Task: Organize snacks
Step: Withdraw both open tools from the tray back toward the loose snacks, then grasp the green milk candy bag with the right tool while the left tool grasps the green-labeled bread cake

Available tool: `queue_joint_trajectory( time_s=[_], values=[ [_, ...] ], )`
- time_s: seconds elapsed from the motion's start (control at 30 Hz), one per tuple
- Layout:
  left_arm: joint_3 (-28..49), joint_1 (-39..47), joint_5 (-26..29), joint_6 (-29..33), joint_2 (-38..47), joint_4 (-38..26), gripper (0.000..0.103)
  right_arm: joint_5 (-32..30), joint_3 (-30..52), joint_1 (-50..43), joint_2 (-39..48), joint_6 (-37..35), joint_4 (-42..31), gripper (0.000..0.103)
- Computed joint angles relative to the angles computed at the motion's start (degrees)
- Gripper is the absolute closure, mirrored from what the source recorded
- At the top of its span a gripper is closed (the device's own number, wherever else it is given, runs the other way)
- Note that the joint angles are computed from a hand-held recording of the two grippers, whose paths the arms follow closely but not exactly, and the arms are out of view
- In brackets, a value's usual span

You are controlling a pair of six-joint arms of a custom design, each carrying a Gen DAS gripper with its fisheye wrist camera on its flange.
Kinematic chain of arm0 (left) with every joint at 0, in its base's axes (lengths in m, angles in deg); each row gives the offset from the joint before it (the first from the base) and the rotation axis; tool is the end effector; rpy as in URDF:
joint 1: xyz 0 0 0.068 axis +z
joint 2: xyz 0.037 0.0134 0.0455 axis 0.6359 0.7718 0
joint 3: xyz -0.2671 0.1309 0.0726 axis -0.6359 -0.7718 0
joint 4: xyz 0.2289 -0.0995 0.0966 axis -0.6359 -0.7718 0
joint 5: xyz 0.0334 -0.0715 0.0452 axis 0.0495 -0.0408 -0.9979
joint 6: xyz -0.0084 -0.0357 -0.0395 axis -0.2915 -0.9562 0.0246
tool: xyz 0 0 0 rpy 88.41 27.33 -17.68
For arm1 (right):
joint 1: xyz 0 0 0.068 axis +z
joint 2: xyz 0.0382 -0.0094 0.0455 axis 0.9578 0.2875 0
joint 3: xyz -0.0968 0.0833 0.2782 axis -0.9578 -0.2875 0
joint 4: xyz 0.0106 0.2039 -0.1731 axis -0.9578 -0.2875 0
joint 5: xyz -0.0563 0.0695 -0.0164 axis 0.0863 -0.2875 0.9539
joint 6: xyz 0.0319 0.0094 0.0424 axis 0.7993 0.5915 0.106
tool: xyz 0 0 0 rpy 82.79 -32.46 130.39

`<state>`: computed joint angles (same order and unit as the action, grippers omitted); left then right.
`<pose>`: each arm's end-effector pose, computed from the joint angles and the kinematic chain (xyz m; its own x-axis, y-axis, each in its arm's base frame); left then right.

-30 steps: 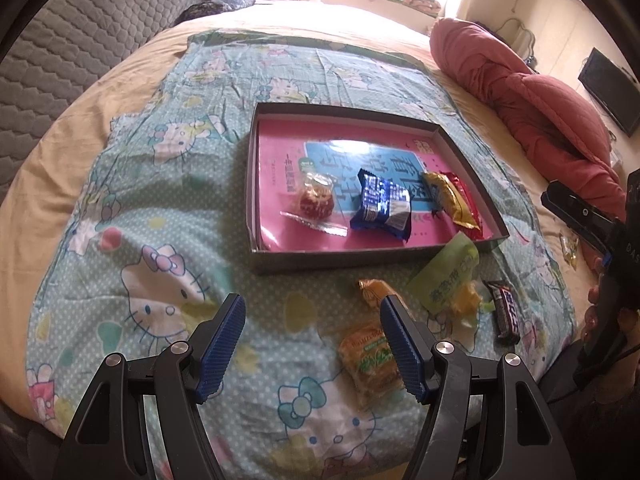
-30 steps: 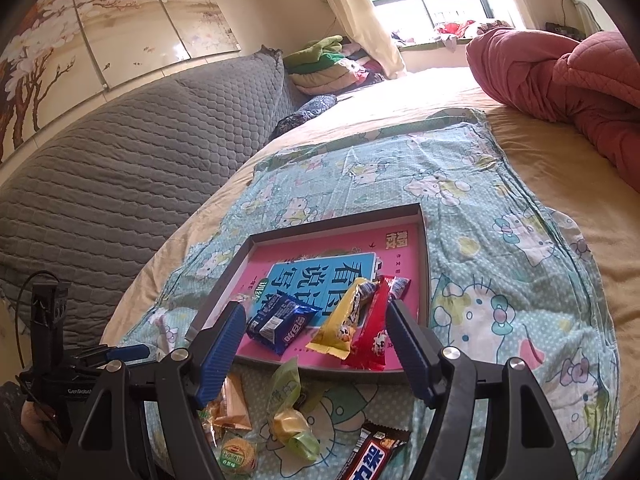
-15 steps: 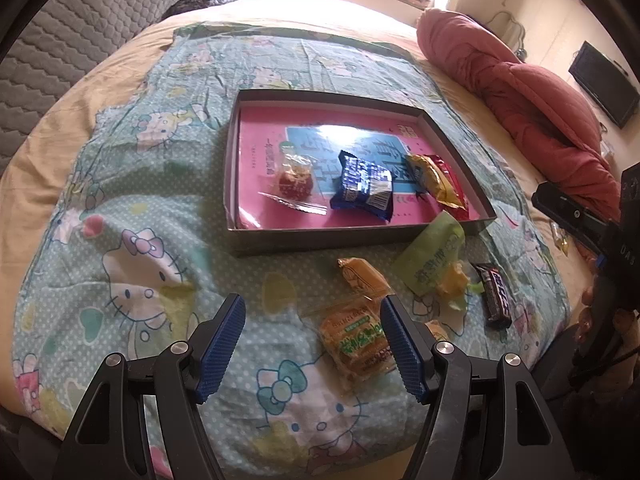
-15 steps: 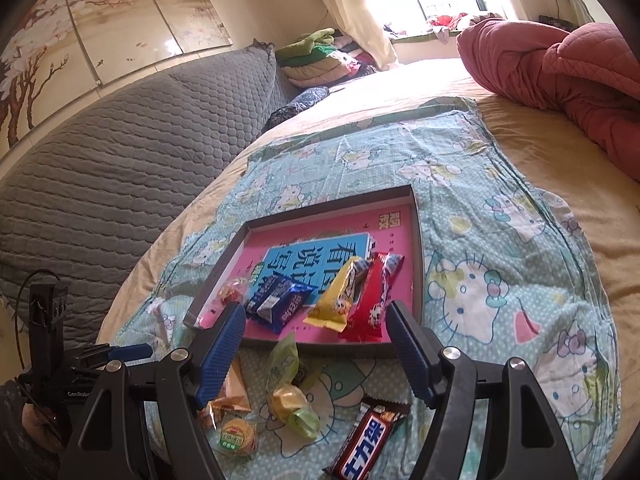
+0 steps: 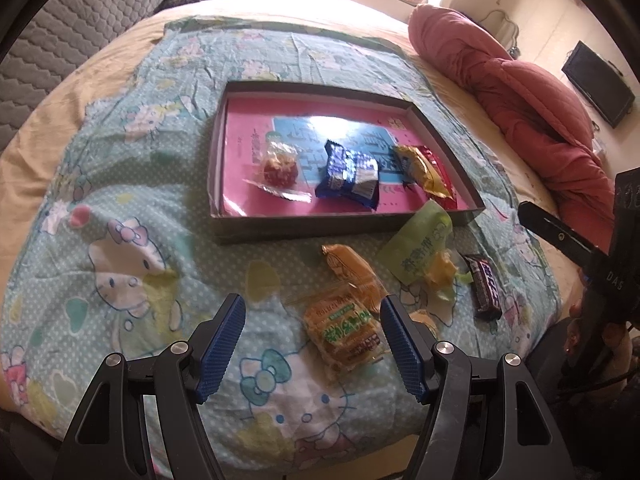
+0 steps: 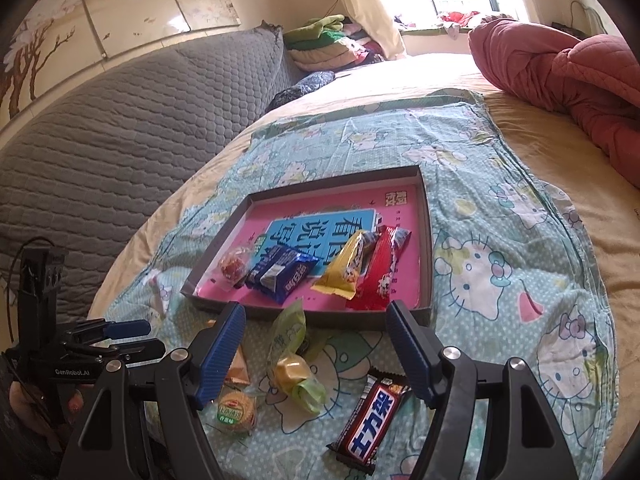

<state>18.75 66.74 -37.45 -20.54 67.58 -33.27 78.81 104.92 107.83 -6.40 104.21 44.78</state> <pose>0.2114 0.0887 0.1890 -0.8719 0.1605 -0.4627 0.3049 0.9173 -0.2563 0.1640 0.1057 0.1897 -0.7012 0.1246 -0.7020 -0.1180 0.9507 0.2866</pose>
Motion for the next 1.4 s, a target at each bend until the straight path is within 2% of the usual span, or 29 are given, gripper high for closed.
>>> queue_joint_trajectory(
  time_s=[0.4, 0.73, 1.17, 1.4],
  values=[
    [-2.0, -1.9, -0.5, -0.6, 2.3, -0.6, 0.031, 1.6, 2.0, 6.2, 5.1, -0.7, -3.1, 0.031],
    [-4.8, -6.3, -3.3, -4.5, 3.4, 3.6, 0.031, 3.8, 4.3, 10.1, 10.8, -1.4, -6.2, 0.031],
    [-5.6, -11.5, -6.0, -11.5, 6.6, 9.5, 0.031, 4.3, 7.6, 10.4, 21.4, -6.1, -3.7, 0.031],
    [-6.4, -11.9, -6.7, -11.6, 7.1, 11.6, 0.031, 4.4, 9.5, 9.7, 27.1, -8.7, -1.0, 0.031]
  ],
)
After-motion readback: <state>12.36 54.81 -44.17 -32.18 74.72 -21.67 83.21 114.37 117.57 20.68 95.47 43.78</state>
